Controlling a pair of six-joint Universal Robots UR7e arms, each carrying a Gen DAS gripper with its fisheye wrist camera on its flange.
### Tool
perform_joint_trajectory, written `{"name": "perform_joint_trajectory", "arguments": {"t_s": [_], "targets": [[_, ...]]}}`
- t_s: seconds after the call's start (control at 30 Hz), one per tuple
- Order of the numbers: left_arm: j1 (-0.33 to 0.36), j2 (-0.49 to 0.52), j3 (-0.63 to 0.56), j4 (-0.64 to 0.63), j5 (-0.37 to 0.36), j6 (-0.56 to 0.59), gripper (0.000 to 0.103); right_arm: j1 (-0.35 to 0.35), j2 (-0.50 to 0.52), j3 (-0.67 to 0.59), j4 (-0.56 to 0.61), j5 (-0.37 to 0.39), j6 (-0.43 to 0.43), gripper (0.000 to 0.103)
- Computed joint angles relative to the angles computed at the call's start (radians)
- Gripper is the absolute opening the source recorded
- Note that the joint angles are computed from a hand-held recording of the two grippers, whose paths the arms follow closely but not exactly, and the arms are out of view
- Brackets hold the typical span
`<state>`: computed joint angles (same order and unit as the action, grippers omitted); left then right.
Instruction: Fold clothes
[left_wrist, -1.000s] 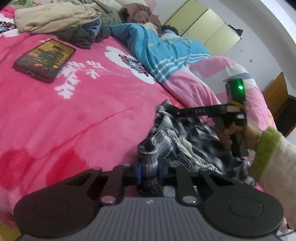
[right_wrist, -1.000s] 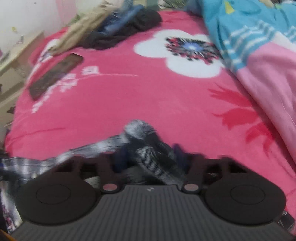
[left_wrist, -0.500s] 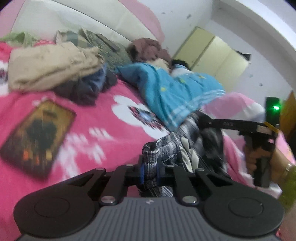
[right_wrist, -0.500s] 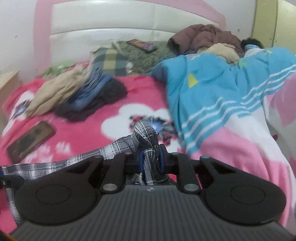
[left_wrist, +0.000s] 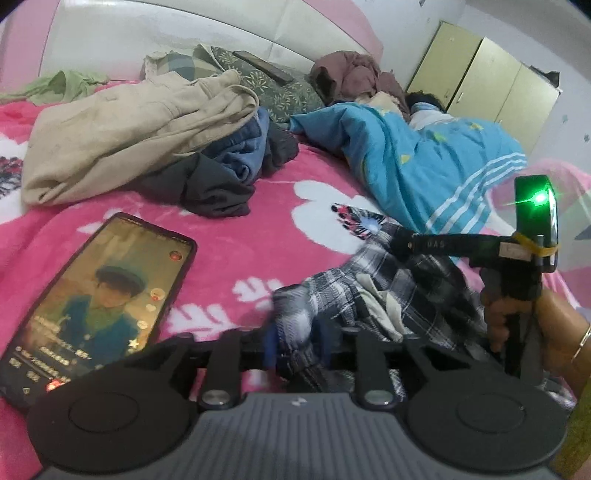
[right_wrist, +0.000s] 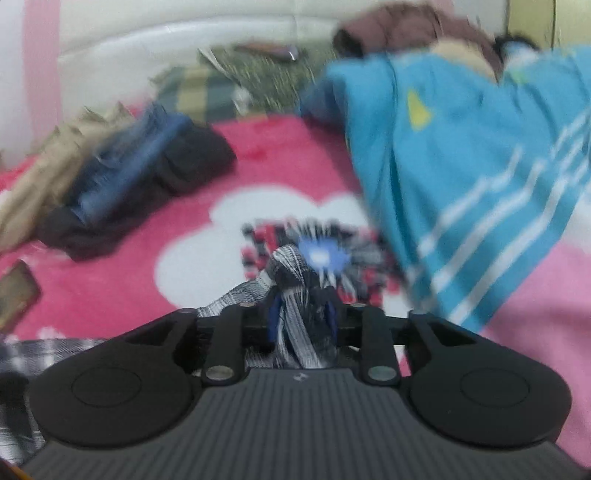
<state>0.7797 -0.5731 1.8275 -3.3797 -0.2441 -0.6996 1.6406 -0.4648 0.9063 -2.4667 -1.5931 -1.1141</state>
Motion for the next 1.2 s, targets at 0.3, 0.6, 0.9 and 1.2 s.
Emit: {"name": "perform_joint_trajectory", "arguments": {"t_s": [0.3, 0.6, 0.9, 1.2], "targets": [[-0.116, -0.006, 0.04, 0.033, 0.105, -0.054, 0.068, -0.09, -0.384, 0.255, -0.022, 0.234, 0.122, 0.08], [-0.209, 0.024, 0.02, 0.141, -0.073, 0.011, 0.07, -0.357, -0.873, 0.592, -0.057, 0.254, 0.224, 0.08], [-0.209, 0.214, -0.219, 0.184, -0.161, 0.2, 0.067, -0.571, -1.018, 0.838, -0.238, 0.235, 0.144, 0.062], [-0.136, 0.414, -0.521, 0.139, -0.054, 0.358, 0.059, -0.489, -0.825, 0.626, -0.193, 0.136, 0.139, 0.066]]}}
